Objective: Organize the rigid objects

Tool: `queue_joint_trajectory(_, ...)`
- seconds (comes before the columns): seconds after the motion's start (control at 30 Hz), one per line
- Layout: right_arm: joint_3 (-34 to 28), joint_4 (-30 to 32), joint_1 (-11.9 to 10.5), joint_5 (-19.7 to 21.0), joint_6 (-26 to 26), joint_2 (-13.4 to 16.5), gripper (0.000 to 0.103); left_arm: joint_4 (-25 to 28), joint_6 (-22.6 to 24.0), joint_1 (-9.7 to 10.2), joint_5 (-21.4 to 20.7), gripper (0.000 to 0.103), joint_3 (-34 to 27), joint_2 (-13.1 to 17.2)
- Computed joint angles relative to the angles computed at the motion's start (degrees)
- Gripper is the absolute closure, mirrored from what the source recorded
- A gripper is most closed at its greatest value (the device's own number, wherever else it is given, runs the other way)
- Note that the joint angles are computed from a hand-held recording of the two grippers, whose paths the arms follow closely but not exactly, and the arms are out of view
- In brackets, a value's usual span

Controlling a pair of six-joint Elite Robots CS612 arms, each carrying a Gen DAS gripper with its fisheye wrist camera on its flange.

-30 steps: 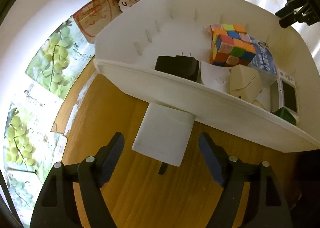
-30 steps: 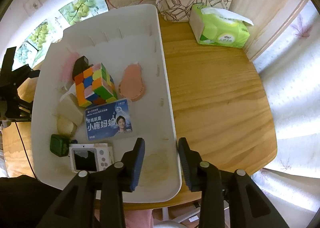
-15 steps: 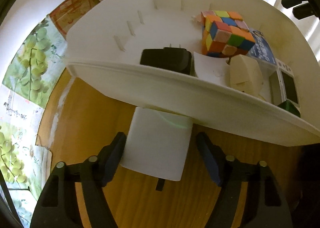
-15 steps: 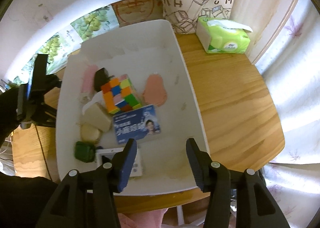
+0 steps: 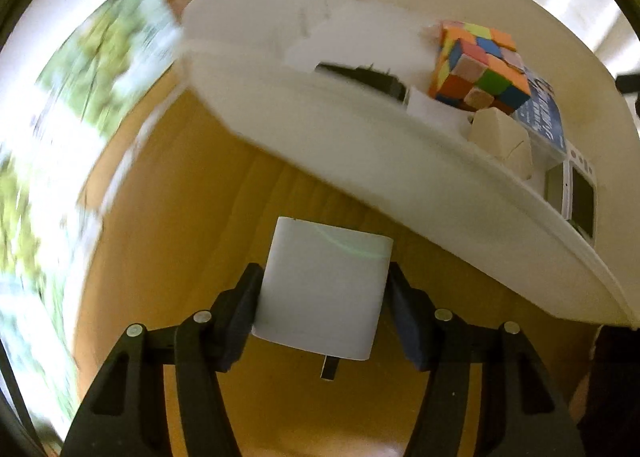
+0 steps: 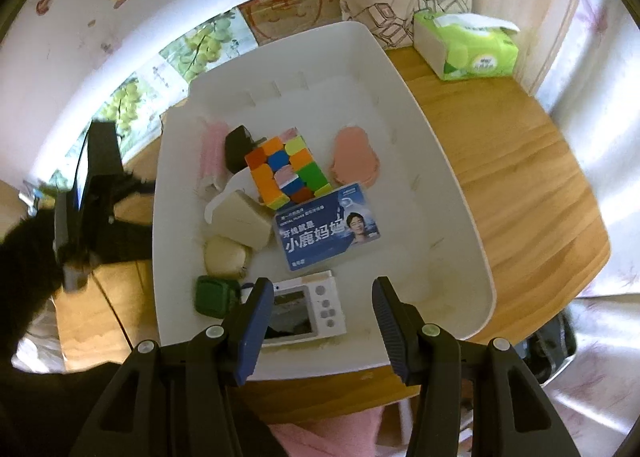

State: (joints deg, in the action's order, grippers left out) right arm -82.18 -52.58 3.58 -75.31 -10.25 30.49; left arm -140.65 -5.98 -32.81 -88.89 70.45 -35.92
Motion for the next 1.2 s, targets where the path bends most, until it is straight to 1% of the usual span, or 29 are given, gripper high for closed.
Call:
queue_joint_trajectory(0.07,-0.59,-0.90,-0.11,0.88,1.09,0.64,0.051,0.35,-5.65,-0.47,0.83,0.039,1.76,-1.12)
queue_joint_trajectory(0.13,-0.90,-1.61,-0.01,0.53,1.56,1.02,0.051,-0.42,-10.35,-0.74,0.92,0.040,3.50,-2.13)
queue_joint_trajectory(0.17,-1.03,-1.74,-0.04,0.86,1.25,1.12,0.051,-1.12,-12.52,-0.93,1.23,0.040,4.51,-2.68)
queue_joint_trajectory(0.23,-1.48,-2.33,-0.18,2.01,0.26,1.44,0.051,-2.05,-18.49,-1.49,2.20,0.040,6.53,-3.97)
queue_joint_trajectory(0.27,-1.80,-2.86,-0.24,2.53,-0.52,1.64,0.051,-2.03,-21.99,-1.87,3.07,0.040,7.51,-4.75)
queue_joint_trajectory(0.33,-2.39,-3.76,-0.40,3.89,-2.32,1.92,0.051,-2.44,-26.77,-2.60,4.91,0.040,9.04,-6.01)
queue_joint_trajectory(0.4,-3.17,-4.92,-0.70,6.16,-4.59,2.25,0.051,-2.52,-31.76,-3.56,7.64,0.040,10.46,-7.49)
queue_joint_trajectory(0.43,-3.78,-5.76,-0.92,7.44,-6.06,2.51,0.051,-2.34,-33.46,-3.89,8.73,0.040,10.75,-7.95)
queue_joint_trajectory(0.47,-4.18,-6.25,-1.07,8.38,-7.17,2.66,0.050,-1.86,-36.10,-4.46,10.27,0.040,11.10,-8.68)
queue_joint_trajectory(0.5,-4.49,-6.68,-1.28,9.44,-8.29,2.76,0.048,-1.58,-37.72,-4.92,11.28,0.040,11.54,-9.35)
queue_joint_trajectory(0.53,-4.83,-7.18,-1.49,10.53,-9.27,2.90,0.043,-0.56,-39.25,-5.64,12.29,0.040,10.88,-9.49)
queue_joint_trajectory(0.57,-5.24,-7.95,-1.71,11.64,-10.15,3.10,0.040,-0.27,-40.32,-5.75,13.18,0.040,11.03,-9.81)
queue_joint_trajectory(0.63,-5.85,-9.29,-2.13,13.63,-11.49,3.45,0.039,-0.10,-42.50,-6.63,14.66,0.040,11.49,-10.79)
queue_joint_trajectory(0.7,-6.23,-9.54,-2.61,15.97,-13.05,3.59,0.039,-0.53,-43.31,-7.19,15.14,0.040,10.90,-11.04)
queue_joint_trajectory(0.77,-6.67,-9.75,-2.87,17.05,-14.65,3.76,0.039,-0.56,-43.66,-7.38,15.14,0.040,9.50,-10.47)
queue_joint_trajectory(0.83,-7.12,-9.80,-3.08,17.86,-15.91,3.98,0.039,1.06,-45.12,-7.83,14.58,0.040,7.29,-9.71)
queue_joint_trajectory(0.87,-7.38,-9.88,-3.16,18.01,-16.41,4.11,0.037,1.61,-46.16,-7.84,14.10,0.039,6.56,-9.42)
queue_joint_trajectory(0.97,-8.33,-10.51,-3.24,17.73,-17.56,4.61,0.032,2.32,-50.75,-7.56,10.68,0.040,3.83,-7.88)
queue_joint_trajectory(1.0,-8.55,-10.72,-3.18,17.31,-17.86,4.72,0.032,1.67,-51.75,-7.82,10.71,0.044,3.57,-7.81)
queue_joint_trajectory(1.07,-8.95,-10.82,-3.13,16.67,-18.42,4.87,0.032,0.65,-52.06,-8.07,11.65,0.044,3.16,-7.56)
queue_joint_trajectory(1.1,-9.18,-11.24,-3.07,16.18,-18.26,5.02,0.032,1.64,-51.97,-8.35,13.08,0.044,2.60,-7.48)
queue_joint_trajectory(1.17,-9.38,-11.43,-2.92,15.31,-17.71,5.10,0.025,2.36,-52.03,-8.58,14.33,0.044,2.49,-7.74)
queue_joint_trajectory(1.2,-9.48,-11.59,-2.86,15.11,-17.35,5.15,0.024,1.88,-52.39,-8.52,14.29,0.043,2.87,-8.01)
